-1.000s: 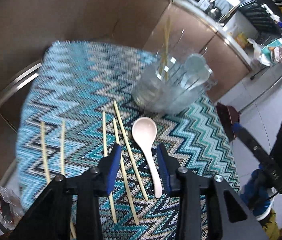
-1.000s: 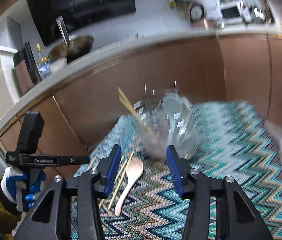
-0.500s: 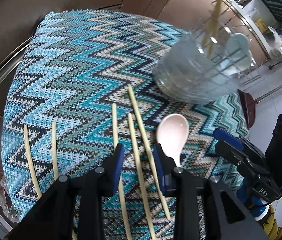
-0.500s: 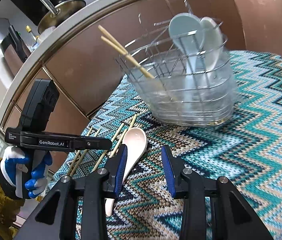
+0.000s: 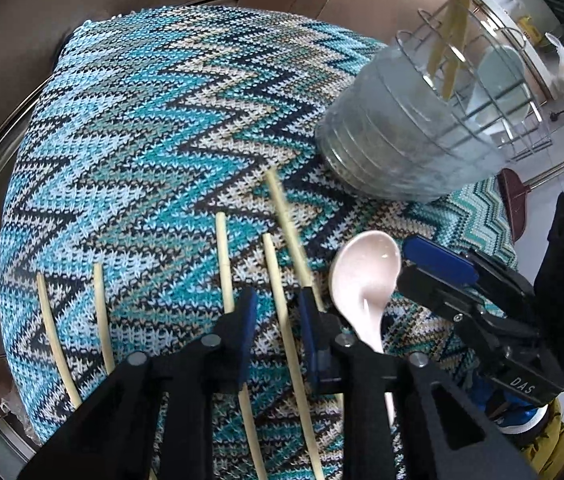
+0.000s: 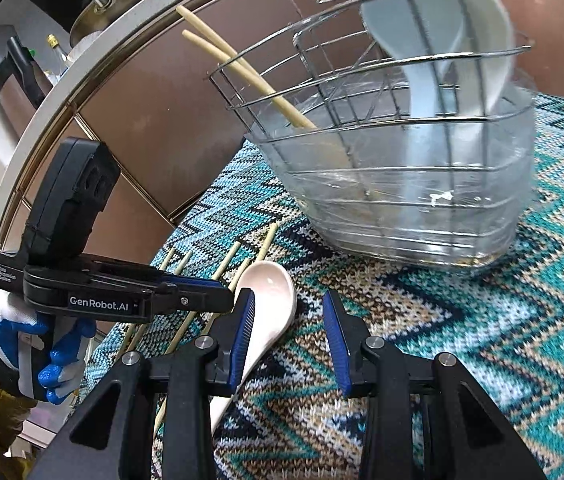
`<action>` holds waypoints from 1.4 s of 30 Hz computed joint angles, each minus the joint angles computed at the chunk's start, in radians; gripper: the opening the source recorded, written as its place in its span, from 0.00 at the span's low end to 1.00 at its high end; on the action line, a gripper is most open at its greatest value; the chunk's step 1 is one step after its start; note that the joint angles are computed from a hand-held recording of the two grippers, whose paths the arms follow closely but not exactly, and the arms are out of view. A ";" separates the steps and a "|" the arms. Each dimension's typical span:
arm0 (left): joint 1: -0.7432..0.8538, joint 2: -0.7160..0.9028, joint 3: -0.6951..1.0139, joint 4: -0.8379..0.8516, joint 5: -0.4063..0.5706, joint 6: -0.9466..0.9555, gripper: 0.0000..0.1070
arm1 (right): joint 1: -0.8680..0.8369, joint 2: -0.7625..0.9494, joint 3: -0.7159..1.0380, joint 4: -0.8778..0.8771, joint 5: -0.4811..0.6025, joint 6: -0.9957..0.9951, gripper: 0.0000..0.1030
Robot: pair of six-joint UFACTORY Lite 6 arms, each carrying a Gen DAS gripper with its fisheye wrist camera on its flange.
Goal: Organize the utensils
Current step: 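Grasp a third chopstick with the left tool while the right tool grasps a third white spoon, then insert the chopstick into the rack with the left tool while the right tool drops the spoon in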
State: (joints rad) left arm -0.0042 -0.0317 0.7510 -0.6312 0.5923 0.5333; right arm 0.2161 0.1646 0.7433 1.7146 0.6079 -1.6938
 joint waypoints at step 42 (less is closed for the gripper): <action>-0.060 -0.774 0.159 0.039 0.103 -0.301 0.04 | -0.214 -0.995 -0.043 -0.722 0.015 0.826 0.06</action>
State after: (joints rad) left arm -0.0641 -0.8052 0.9096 -0.5926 0.6951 0.2320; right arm 0.0020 -0.8303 0.7003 0.9930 0.6225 -0.8675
